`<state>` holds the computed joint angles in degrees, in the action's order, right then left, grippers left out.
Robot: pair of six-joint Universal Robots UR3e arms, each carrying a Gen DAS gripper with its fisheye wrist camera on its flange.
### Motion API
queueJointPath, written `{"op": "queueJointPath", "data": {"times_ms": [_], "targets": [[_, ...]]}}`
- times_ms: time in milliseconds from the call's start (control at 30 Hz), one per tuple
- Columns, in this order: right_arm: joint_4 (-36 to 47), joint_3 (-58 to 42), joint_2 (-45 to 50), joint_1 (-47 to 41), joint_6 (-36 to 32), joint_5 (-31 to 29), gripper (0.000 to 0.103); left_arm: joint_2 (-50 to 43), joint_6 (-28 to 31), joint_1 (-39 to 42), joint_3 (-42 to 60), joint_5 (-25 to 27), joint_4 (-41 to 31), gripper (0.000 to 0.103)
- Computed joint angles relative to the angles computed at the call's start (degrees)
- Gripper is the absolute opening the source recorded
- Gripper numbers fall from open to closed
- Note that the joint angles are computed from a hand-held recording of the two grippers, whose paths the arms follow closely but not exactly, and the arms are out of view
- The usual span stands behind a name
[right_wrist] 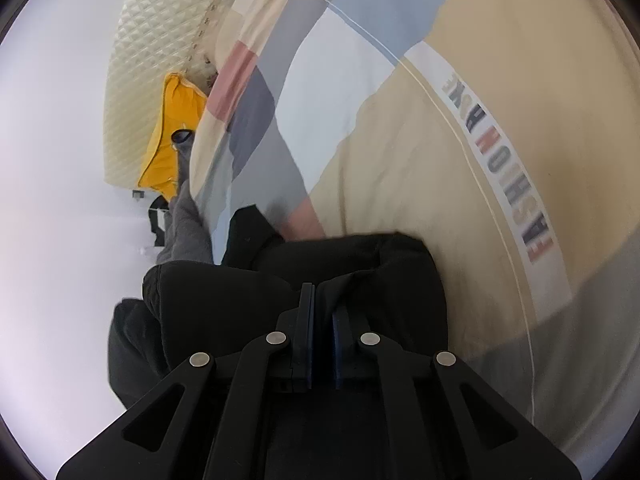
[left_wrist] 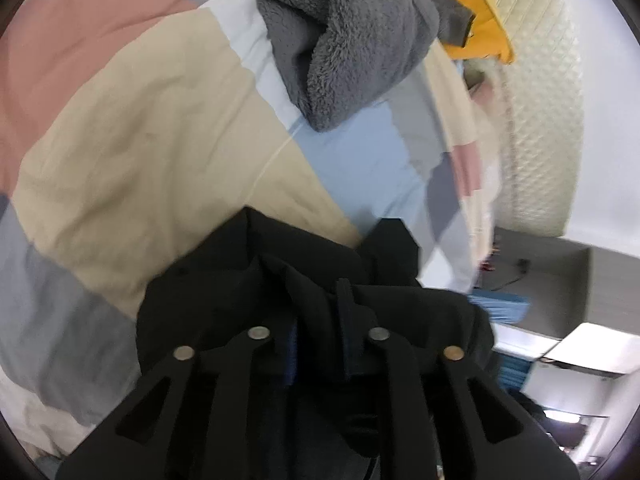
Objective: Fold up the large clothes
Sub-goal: 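Lift the hem with both grippers and fold it over toward the collar, then lay the hem down on the jacket and open both grippers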
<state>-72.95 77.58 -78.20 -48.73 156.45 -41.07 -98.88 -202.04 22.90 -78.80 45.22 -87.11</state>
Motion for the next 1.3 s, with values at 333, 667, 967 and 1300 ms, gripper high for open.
{"op": "queueJointPath", "data": {"times_ms": [333, 667, 967, 1300], "targets": [[24.2, -6.8, -11.7, -12.7, -16.8, -2.5, 0.058, 21.3, 25.4, 18.4, 2.8, -7.1, -32.5, 0.082], [29.0, -11.6, -34.8, -16.7, -27.0, 1.7, 0.070, 37.1, 18.6, 4.3, -0.3, 11.1, -6.5, 0.082], [-47.8, 35.6, -44.7, 27.3, 6.9, -15.3, 0.073, 13.0, 6.5, -40.8, -9.6, 42.4, 38.2, 0.082], [-72.9, 30.1, -19.1, 39.7, 15.7, -28.4, 0.081, -4.4, 7.2, -42.2, 0.3, 48.7, 43.0, 0.083]]}}
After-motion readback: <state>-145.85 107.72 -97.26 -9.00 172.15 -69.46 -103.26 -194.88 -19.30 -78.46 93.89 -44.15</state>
